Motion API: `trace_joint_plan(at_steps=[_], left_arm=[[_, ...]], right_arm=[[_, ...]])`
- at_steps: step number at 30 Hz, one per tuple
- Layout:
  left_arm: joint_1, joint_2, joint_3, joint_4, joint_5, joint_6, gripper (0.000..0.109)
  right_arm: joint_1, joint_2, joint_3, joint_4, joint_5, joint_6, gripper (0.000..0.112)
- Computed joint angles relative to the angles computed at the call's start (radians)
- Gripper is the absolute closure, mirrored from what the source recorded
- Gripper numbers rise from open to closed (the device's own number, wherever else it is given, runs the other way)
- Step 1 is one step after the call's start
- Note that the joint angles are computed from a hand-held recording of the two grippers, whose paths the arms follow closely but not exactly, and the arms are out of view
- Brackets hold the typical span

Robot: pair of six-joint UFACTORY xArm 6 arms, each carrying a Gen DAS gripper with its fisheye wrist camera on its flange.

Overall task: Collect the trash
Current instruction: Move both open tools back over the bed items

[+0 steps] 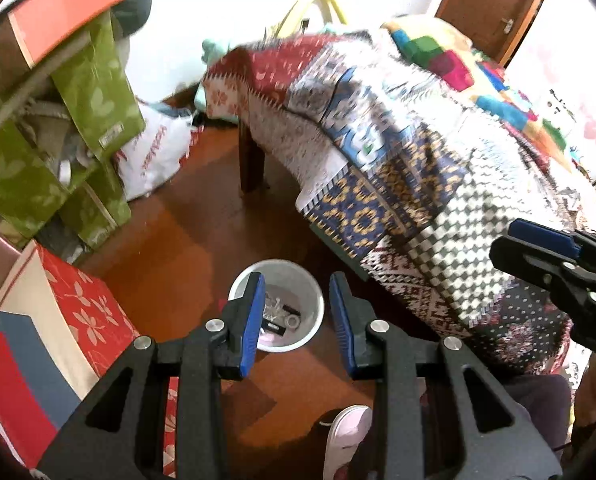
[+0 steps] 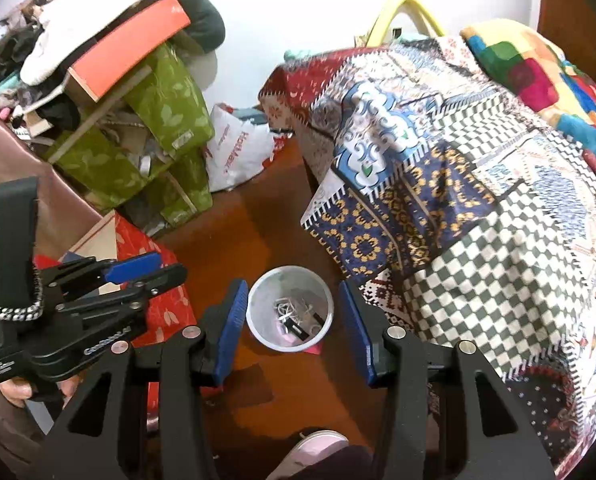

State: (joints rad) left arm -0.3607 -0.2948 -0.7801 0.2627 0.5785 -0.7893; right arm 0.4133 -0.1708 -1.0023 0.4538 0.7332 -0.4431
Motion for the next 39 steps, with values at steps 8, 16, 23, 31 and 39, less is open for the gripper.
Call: trace_joint_plan(at_steps=[8, 16, 23, 31, 39], left_arm=[[-0.106, -0.118, -0.049, 0.183, 0.070, -0.168, 0.075], [-0.246, -0.107, -0.181, 0.370, 0.139, -0.302, 0.068], [-0.352, 0.009, -0.350, 0.487, 0.186, -0.330, 0.058], [-0.389, 0.228, -0.573, 0.462, 0.124, -0.255, 0.057], [-0.396, 0.487, -0.842, 0.324, 0.092, -0.096, 0.056]], right_arm=[[-0.057, -0.183, 0.075, 0.042, -0.007, -0.062, 0.069], [-0.156, -0.341, 0.120, 0.105, -0.015, -0.128, 0.069], [-0.268, -0.424, 0.128, 0.169, -0.021, -0.209, 0.069], [-0.434, -0.435, 0.113, 0.236, -0.014, -0.292, 0.069], [-0.587, -0.333, 0.055, 0.247, -0.034, -0.338, 0.069]])
